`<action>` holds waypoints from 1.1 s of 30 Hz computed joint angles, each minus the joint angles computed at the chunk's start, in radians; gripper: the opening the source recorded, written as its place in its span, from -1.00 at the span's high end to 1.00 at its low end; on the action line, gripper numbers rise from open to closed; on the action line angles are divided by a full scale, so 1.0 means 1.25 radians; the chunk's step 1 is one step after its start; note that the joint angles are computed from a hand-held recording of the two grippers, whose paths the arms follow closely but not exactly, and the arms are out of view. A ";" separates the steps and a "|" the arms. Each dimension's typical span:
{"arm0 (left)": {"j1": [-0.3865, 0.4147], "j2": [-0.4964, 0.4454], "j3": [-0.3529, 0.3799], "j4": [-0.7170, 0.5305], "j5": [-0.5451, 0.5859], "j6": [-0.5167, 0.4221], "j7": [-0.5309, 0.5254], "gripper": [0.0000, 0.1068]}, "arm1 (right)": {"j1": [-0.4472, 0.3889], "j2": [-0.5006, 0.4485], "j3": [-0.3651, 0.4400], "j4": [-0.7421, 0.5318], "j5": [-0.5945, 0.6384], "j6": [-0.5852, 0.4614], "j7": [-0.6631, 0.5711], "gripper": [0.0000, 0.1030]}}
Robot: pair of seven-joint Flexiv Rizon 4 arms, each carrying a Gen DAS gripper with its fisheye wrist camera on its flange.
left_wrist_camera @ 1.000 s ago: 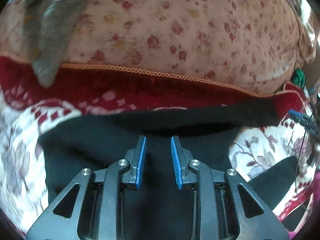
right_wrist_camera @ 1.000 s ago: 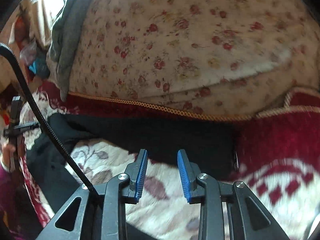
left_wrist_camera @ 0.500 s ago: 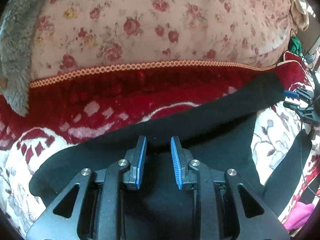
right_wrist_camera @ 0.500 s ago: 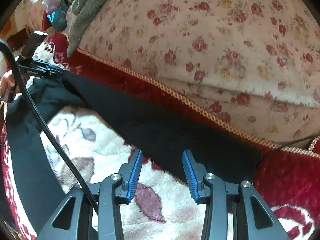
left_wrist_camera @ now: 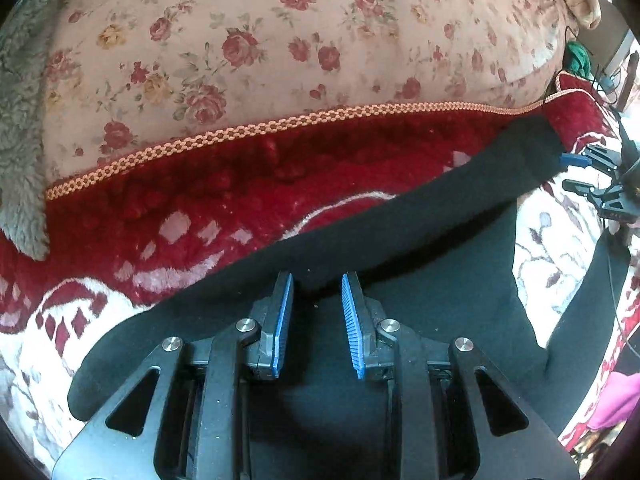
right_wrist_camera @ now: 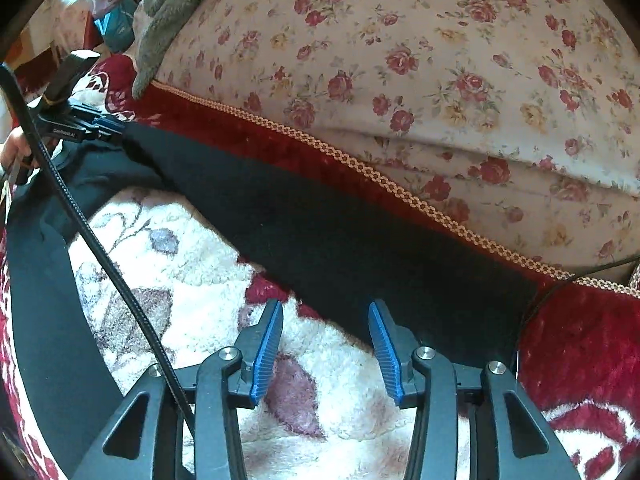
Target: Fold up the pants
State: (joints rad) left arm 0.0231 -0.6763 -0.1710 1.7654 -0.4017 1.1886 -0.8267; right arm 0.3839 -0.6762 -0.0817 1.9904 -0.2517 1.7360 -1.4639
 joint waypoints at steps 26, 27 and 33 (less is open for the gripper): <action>-0.074 -0.062 0.102 -0.099 0.195 0.023 0.004 -0.04 | 0.054 -0.049 -0.078 -0.037 0.032 0.006 -0.071 -0.10; -0.072 -0.067 0.097 -0.101 0.198 0.036 0.009 -0.04 | 0.023 -0.053 -0.046 -0.049 0.023 0.001 -0.071 0.07; -0.057 -0.071 0.064 -0.088 0.180 0.068 0.021 0.74 | -0.035 -0.049 0.022 -0.062 0.011 0.026 -0.056 0.81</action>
